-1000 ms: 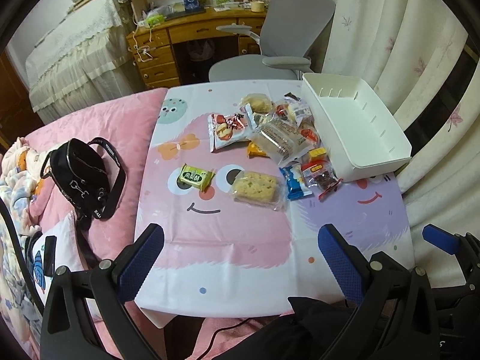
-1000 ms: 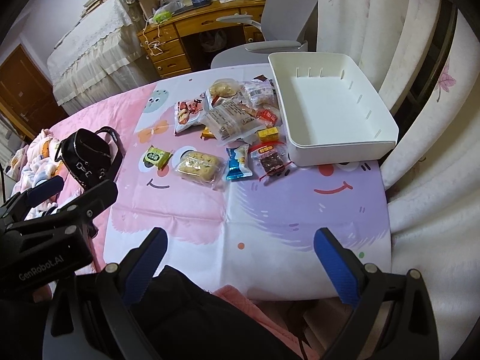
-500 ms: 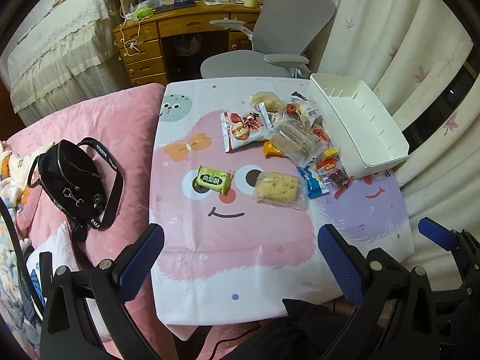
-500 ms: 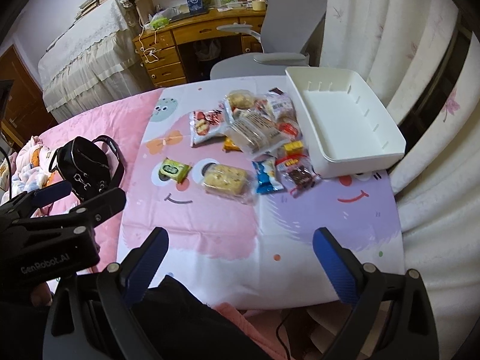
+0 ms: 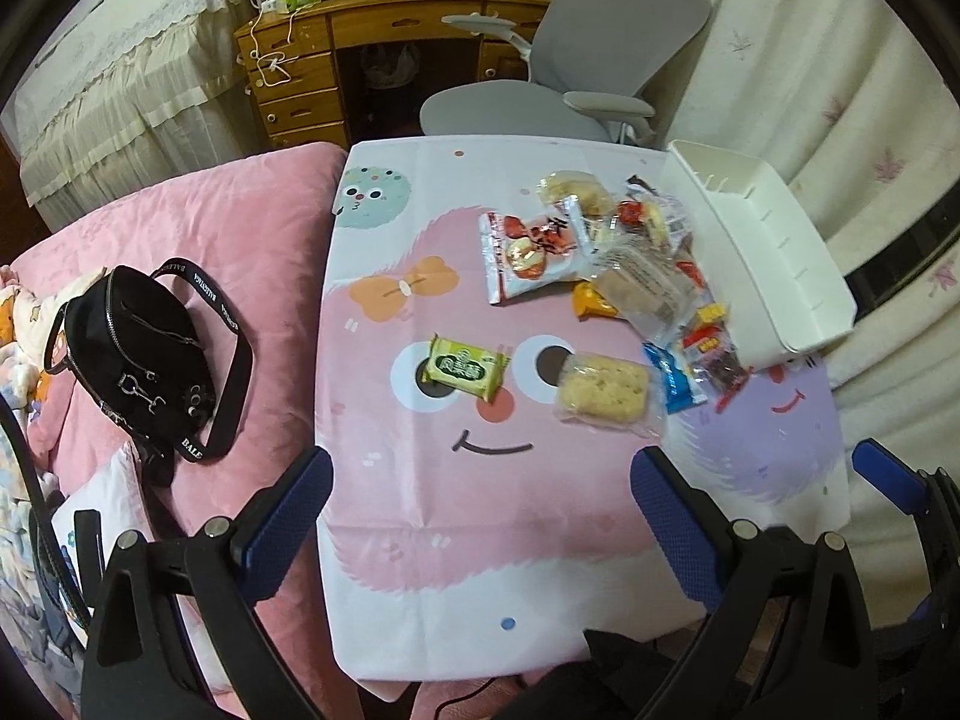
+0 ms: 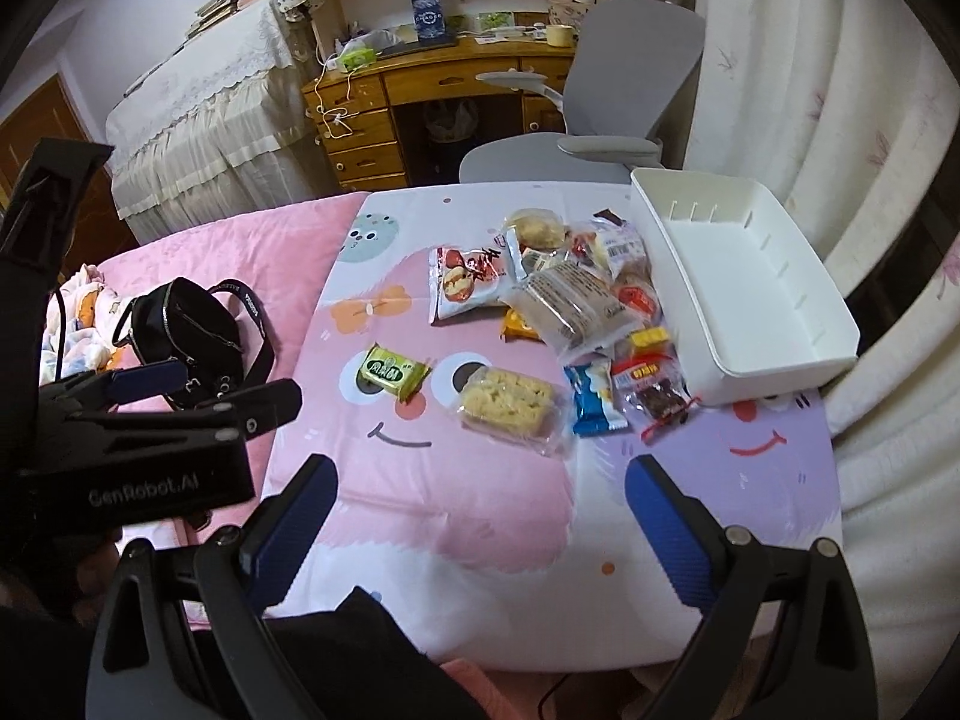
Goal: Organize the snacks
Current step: 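Grasp the green pineapple-cake packet with the left tool while the right tool grasps the cracker bag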
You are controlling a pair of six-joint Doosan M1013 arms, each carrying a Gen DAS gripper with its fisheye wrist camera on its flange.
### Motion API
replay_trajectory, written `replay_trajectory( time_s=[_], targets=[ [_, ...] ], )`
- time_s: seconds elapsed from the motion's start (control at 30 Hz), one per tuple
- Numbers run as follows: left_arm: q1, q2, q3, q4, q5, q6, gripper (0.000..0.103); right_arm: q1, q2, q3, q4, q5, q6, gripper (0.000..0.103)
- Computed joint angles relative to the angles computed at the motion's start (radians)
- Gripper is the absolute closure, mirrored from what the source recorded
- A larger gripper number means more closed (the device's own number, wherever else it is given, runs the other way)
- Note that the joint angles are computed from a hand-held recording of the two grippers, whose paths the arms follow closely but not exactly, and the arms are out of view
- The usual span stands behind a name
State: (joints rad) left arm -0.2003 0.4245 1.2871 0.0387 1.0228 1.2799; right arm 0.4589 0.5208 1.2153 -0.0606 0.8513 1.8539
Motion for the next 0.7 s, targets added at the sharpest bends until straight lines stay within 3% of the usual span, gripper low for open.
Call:
replay_trajectory(
  time_s=[0.37,0.7],
  targets=[
    [0.021,0.152,-0.149,0.043,0.103,0.023,0.004,-0.01,0.086,-0.044,-0.014,-0.086,-0.155,0.006],
    [0.041,0.308,-0.268,0.017,0.229,0.063,0.005,-0.014,0.212,-0.129,0.011,-0.034,-0.337,0.006]
  ],
)
